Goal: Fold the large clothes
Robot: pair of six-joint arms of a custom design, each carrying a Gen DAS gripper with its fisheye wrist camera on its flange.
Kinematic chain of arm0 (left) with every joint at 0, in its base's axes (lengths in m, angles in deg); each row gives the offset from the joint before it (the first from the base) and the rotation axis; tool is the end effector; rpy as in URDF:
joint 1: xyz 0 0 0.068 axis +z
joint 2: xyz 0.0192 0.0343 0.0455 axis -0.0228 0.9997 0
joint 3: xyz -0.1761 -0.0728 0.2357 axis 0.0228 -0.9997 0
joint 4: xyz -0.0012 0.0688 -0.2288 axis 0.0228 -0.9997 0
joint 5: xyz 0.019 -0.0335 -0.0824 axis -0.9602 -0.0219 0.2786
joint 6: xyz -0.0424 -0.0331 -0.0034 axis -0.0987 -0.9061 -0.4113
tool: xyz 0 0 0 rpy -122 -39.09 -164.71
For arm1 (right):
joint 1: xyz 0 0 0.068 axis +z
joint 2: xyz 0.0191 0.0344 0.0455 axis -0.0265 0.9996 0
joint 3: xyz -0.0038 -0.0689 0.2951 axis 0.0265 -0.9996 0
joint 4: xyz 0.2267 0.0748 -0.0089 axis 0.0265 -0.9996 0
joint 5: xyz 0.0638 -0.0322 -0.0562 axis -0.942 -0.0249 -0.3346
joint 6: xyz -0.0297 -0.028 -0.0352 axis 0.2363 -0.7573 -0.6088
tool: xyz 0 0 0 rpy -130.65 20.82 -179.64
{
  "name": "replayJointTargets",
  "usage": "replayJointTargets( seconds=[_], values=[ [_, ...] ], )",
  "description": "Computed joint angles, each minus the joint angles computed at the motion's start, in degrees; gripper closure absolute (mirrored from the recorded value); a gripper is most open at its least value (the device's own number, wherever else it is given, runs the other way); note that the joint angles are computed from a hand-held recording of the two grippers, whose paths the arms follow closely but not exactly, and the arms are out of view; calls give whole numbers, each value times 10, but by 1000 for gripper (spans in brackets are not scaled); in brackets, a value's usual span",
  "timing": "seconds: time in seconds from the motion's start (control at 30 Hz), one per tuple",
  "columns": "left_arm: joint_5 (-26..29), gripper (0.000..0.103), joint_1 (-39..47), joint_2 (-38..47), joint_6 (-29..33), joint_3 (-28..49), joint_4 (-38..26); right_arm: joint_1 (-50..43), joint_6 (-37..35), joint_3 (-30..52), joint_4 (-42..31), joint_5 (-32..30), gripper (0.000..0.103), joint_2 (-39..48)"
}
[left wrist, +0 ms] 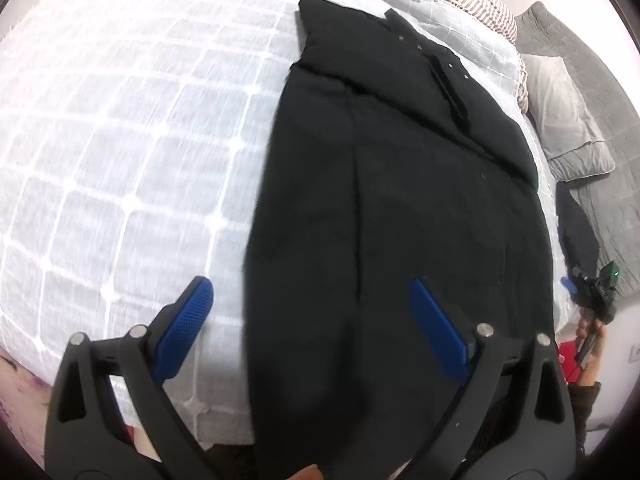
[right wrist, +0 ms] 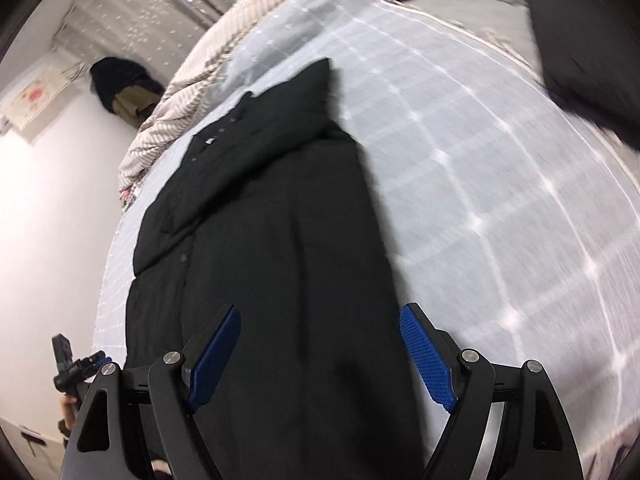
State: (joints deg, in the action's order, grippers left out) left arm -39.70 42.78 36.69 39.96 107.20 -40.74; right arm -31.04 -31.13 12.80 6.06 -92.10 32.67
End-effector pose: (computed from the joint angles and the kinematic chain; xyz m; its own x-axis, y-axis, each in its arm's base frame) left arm 0.1965 0.1695 0.2293 -0.8127 -0.4821 -0.3271 -0.3743 0.8623 -0.3410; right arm 0.3569 -0.1746 0.1790 -0.9041 0.0943 -0.4167 -0.1597 0.8300 0.5344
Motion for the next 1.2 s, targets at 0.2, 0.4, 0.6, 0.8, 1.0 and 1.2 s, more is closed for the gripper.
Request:
replayJointTargets(
  seconds=[0.2,0.4,0.6,0.8,1.0,1.2],
  values=[
    [47,5,81,31,99,-34,-31,-79,-97,22,-93,-27,20,59],
    [89,5,135,89,175,-53,-74,-121,-182,14,-147,-46,20,97],
    [180,8,145,110,260,-81,-129,-128,-280,40,-262,-64,19,142],
    [215,36,154,125,276,-84,-173,-107,-320,25,-297,-68,46,152],
    [220,83,171,51,268,-111,-157,-99,-328,-29,-246,-93,93,100],
    [304,92,197,-37,330,-73,-263,-100,-447,-65,-313,-180,95,7]
  ],
)
